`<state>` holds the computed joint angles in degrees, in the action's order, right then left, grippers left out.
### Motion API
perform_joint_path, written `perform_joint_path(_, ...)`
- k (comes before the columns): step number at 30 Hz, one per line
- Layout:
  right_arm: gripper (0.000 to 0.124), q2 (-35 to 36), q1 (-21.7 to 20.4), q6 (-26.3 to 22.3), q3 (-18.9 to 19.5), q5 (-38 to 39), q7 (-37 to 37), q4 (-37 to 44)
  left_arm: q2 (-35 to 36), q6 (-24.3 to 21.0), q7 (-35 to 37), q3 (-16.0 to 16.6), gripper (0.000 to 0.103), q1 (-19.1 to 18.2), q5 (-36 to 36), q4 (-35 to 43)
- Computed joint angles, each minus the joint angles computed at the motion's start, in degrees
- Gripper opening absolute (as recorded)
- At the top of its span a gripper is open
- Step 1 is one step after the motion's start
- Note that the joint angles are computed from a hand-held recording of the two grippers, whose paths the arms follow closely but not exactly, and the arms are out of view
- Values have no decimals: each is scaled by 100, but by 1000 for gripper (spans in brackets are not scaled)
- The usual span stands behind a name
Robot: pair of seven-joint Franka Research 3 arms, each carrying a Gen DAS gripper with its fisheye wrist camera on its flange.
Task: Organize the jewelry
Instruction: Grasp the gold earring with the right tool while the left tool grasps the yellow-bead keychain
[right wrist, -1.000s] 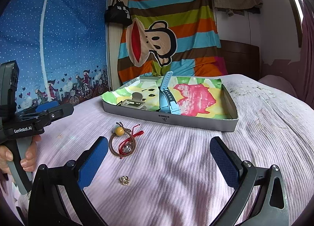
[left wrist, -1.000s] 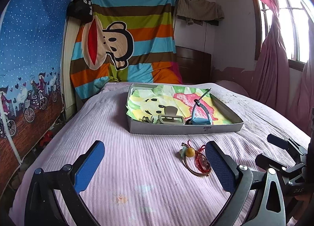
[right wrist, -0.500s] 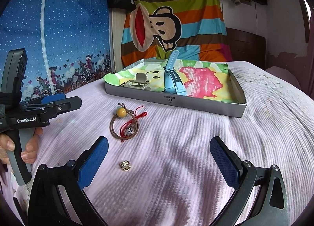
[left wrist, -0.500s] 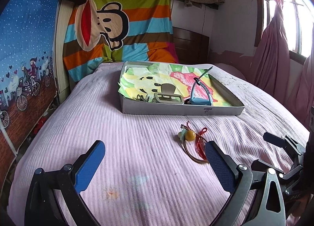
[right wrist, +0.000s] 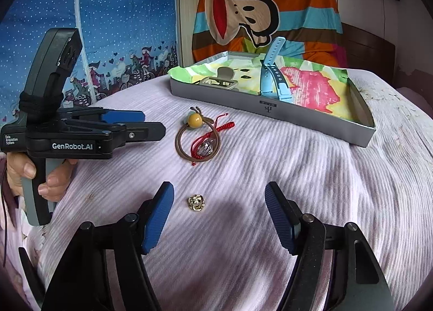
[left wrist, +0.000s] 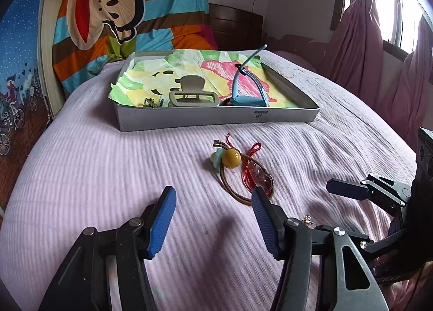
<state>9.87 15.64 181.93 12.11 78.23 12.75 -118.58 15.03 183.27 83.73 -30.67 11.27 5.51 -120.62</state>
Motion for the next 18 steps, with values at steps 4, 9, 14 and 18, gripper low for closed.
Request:
perform_joint_path(4, 45, -20, 96, -260, -184, -966, 849, -163, 160, -265, 143, -102, 41, 12, -115, 226)
perform_joint_path(9, 34, -4, 67, -409, -227, -1862, 1638, -257, 250, -438, 290, 63, 34, -202, -356, 401)
perform_joint_path(14, 22, 82, 20, -484, -260, -2626, 2385, -267, 302, -533, 293, 264, 27, -398, -598, 507)
perform_joint_path(18, 13, 186, -80, -507, -229, -2976, 2797, -195, 374, -610, 312, 360, 23, -493, -732, 624)
